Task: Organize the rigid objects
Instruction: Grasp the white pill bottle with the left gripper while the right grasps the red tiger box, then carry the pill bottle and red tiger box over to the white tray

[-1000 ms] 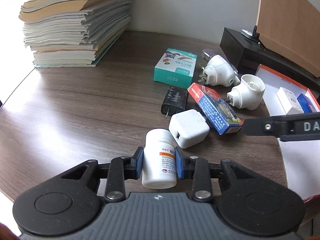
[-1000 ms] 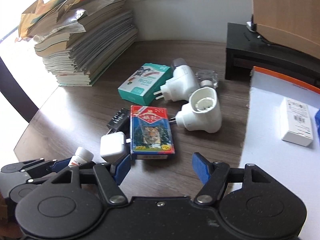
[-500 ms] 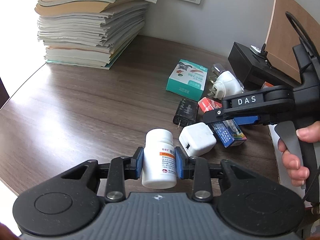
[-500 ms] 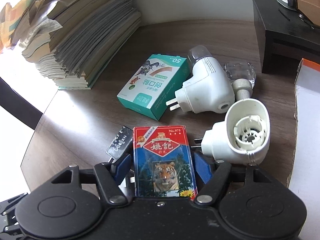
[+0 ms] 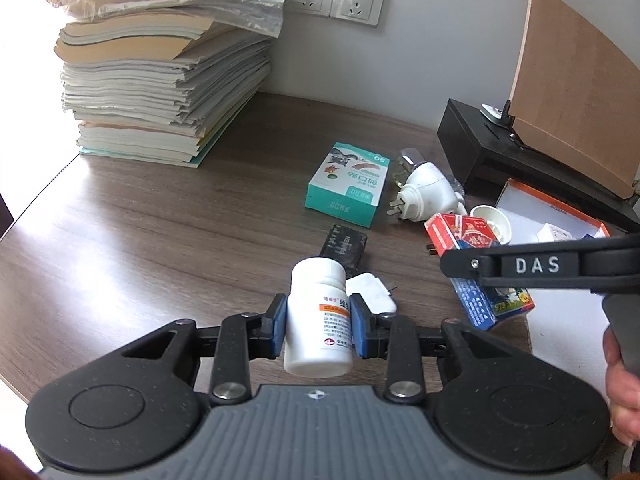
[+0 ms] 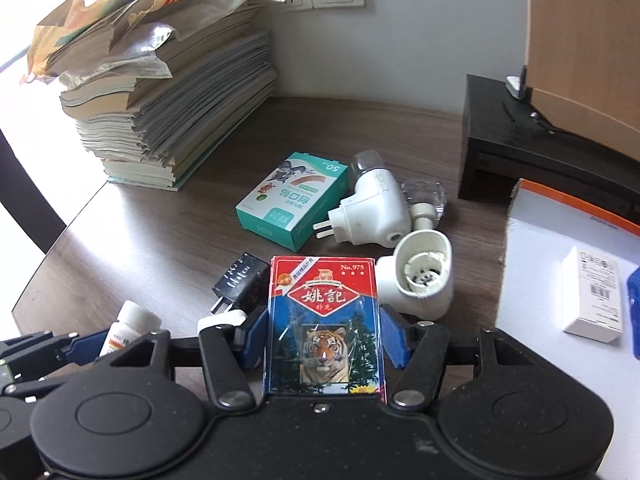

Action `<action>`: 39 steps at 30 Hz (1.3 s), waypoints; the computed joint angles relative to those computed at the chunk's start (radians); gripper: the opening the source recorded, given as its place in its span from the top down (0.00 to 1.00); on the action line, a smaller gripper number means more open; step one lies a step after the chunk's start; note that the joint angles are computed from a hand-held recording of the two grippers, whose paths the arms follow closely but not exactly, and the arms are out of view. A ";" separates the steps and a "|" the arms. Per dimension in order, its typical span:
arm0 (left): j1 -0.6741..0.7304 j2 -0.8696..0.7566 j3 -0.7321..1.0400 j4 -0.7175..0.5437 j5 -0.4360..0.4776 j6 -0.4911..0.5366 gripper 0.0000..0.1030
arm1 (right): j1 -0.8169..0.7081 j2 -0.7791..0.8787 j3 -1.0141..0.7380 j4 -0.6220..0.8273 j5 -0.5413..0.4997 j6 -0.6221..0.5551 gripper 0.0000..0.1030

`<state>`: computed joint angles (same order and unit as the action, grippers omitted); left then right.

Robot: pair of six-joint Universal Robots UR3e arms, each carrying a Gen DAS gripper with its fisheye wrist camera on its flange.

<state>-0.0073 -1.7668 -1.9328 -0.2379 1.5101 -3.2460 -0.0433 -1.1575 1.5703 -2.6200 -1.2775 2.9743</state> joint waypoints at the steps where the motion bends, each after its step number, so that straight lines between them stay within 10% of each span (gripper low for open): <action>1: -0.010 -0.003 0.011 -0.005 0.000 0.002 0.68 | -0.008 -0.032 0.036 -0.010 -0.010 0.002 0.31; 23: -0.365 -0.294 0.520 -0.155 -0.088 0.026 0.68 | -0.531 -0.728 0.619 -0.021 -0.058 -0.039 0.31; 39: -0.461 -0.417 0.726 -0.253 -0.010 -0.028 0.68 | -0.685 -0.730 0.628 0.027 0.074 -0.161 0.31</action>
